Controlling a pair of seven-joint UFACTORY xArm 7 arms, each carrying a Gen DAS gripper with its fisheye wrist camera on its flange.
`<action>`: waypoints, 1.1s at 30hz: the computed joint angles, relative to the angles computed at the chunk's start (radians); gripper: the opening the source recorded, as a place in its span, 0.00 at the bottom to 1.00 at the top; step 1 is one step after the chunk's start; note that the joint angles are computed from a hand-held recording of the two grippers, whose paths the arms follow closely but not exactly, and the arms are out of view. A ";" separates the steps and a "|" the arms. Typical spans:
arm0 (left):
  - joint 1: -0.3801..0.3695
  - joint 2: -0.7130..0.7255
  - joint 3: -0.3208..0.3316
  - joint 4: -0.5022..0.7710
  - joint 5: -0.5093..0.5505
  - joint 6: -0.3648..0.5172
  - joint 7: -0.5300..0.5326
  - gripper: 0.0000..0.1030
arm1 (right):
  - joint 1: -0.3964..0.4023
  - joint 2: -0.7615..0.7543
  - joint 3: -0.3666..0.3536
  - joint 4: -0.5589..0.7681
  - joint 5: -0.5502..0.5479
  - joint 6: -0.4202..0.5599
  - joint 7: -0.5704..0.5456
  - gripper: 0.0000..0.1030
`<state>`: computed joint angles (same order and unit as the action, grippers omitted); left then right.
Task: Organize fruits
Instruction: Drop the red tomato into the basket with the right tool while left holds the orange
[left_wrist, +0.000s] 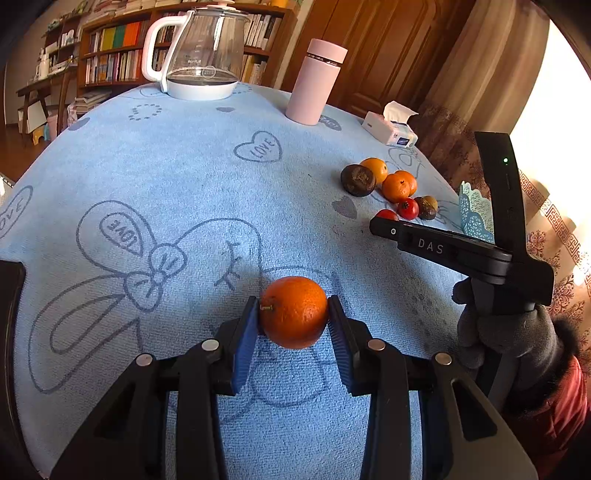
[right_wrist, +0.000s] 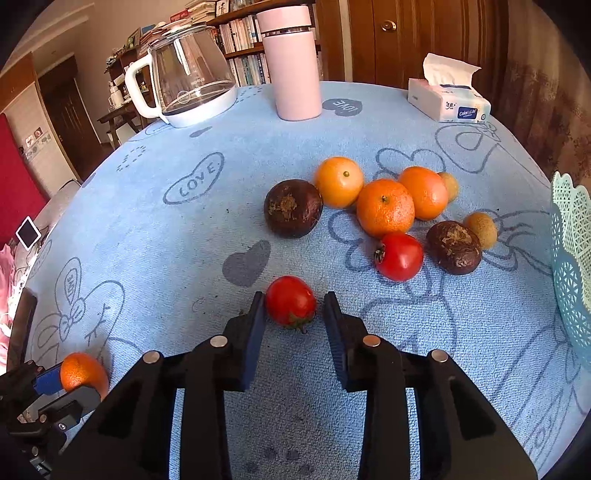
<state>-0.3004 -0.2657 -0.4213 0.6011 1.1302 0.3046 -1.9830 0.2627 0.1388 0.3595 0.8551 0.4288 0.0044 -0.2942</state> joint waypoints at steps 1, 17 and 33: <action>-0.001 -0.001 0.000 0.000 0.000 0.001 0.000 0.37 | -0.022 -0.001 0.025 0.000 0.030 -0.001 -0.026 0.26; -0.016 -0.009 0.000 0.010 -0.012 0.033 0.011 0.37 | -0.077 -0.184 0.085 -0.055 0.872 0.046 -0.697 0.26; -0.059 0.031 -0.005 0.097 -0.002 0.087 0.058 0.37 | -0.005 -0.362 -0.199 -0.126 1.243 -0.004 -0.980 0.26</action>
